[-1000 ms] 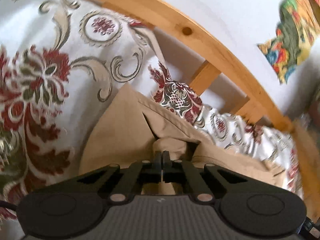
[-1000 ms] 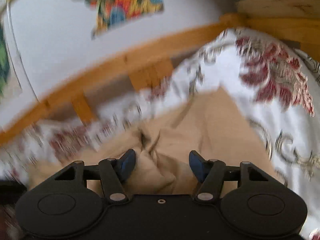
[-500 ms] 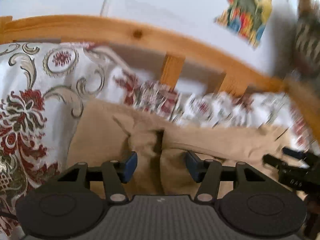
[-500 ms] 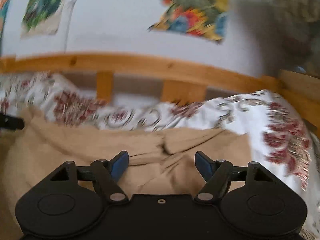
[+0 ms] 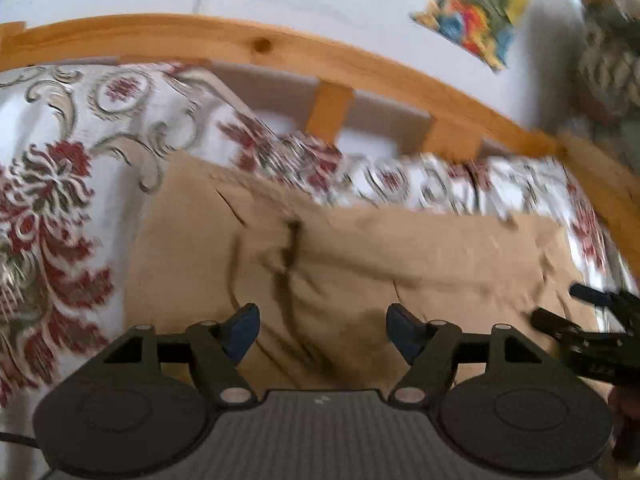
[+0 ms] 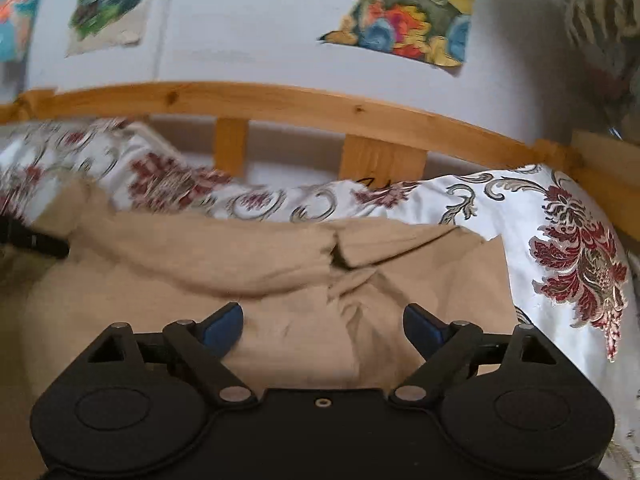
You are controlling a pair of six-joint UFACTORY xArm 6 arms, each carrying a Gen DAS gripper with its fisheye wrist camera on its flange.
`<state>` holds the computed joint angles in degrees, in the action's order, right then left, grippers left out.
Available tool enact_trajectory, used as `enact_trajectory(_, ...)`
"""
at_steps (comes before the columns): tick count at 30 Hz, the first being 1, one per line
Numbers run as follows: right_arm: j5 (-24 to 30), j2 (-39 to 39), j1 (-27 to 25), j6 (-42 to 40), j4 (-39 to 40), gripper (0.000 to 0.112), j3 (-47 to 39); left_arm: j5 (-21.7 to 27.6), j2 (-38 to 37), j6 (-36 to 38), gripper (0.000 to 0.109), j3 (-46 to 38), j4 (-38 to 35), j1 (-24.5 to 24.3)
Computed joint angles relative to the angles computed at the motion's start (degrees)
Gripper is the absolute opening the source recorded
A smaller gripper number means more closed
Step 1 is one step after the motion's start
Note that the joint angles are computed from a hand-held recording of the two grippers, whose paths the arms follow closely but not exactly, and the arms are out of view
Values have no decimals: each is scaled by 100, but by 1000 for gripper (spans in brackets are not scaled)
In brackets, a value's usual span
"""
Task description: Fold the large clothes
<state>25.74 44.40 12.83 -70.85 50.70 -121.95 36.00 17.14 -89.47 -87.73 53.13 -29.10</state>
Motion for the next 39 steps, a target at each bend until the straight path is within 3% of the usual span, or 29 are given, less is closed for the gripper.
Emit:
enact_trajectory(2,-156,38,24,260,-573,89,118,549,316,718,75,-433,-415,-163)
enact_trajectory(4,-9,256,-5,1014,-1263,90,-114,1325,745,1383,75,-1052,-754,-321)
enact_trajectory(6,198,377,-39,1688,-1715,92,-340,1557,846,1348,76,-1205,-654,-404)
enact_trajectory(8,212,193,-62,1793,-1627,92,-155,1715,857,1244,80,-1295,-696,-457)
enact_trajectory(11,352,-324,-193,878,-666,95,401,1805,767,1101,87,-1276,-680,-491)
enact_trajectory(15,598,-973,-437,-6,40,101,1148,2214,624,1125,99,-1301,-445,-713)
enact_trajectory(21,951,-1882,-821,-698,399,102,2266,3182,513,1519,102,-1605,-318,-1382)
enact_trajectory(24,1137,-2514,-1044,-1258,915,102,3034,3460,340,1650,103,-1485,-626,-1786)
enact_trajectory(27,1253,-3358,-1308,-1786,1352,102,4051,4113,430,1981,103,-1696,-814,-2343)
enact_trajectory(31,1699,-4307,-1741,-1811,949,102,5074,4579,661,2392,103,-1948,-771,-2987)
enact_trajectory(35,1891,-5052,-1942,-1952,74,102,5881,4465,866,2375,103,-2067,-695,-3330)
enact_trajectory(36,1831,-5191,-1912,-2063,-164,102,6055,4404,933,2350,103,-2111,-754,-3359)
enact_trajectory(39,951,-5506,-1561,-2530,-488,102,6637,4261,1122,2398,103,-2256,-1000,-3375)
